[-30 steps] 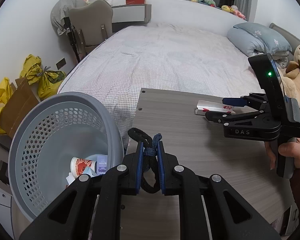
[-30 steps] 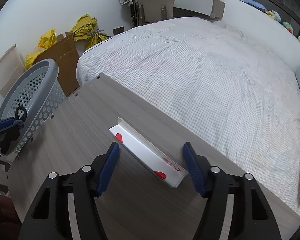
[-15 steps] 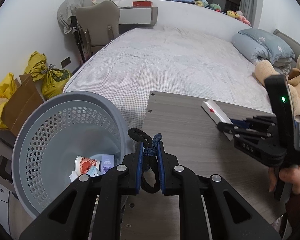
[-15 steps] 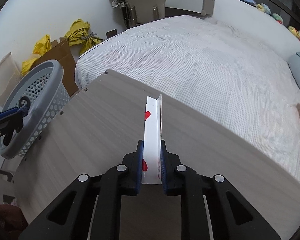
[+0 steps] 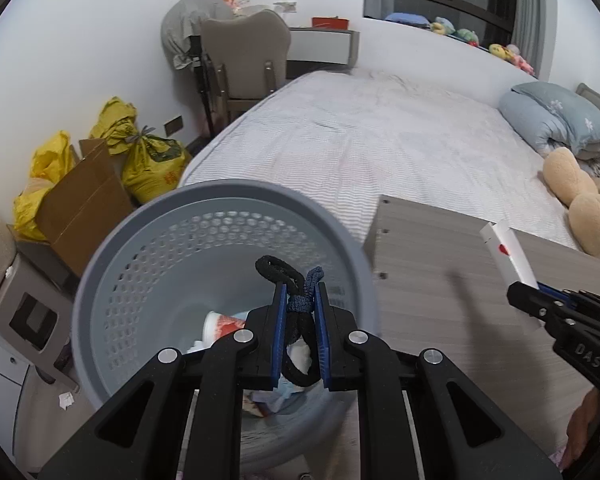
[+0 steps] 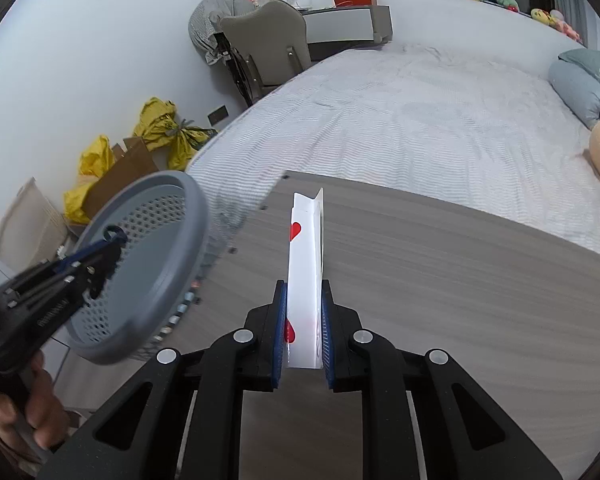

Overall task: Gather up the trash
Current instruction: 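Carry the hair tie and playing card with both tools over the grey basket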

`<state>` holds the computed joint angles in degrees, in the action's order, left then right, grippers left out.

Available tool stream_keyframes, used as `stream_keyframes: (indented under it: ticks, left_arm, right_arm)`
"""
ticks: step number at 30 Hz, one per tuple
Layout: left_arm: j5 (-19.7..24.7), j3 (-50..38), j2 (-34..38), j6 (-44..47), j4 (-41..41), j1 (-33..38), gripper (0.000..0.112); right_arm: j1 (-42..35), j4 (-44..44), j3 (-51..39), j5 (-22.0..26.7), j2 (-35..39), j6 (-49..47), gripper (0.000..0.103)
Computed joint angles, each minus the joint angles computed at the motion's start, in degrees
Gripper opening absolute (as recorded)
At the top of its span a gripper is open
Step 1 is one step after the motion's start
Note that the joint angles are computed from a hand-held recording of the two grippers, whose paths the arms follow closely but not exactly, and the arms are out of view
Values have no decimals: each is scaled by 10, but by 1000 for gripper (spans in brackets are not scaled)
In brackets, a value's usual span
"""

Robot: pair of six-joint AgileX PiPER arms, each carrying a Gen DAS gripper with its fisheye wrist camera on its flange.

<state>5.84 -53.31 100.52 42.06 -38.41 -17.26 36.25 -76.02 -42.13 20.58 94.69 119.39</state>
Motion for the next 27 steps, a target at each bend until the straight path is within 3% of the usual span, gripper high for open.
stream_keyframes:
  ticks: [5, 10, 20, 27]
  left_arm:
    - [13, 4, 2, 169, -149, 56, 14]
    - [36, -10, 14, 255, -212, 112, 14]
    - [55, -66, 53, 181, -114, 169, 14]
    - [70, -97, 76, 95, -27, 183, 16]
  right_arm:
    - [32, 63, -71, 17, 39, -56, 15]
    - [55, 143, -163, 29, 93, -156, 15]
    - [57, 343, -345, 19, 209, -411, 15]
    - [52, 432, -419, 30, 254, -518, 16]
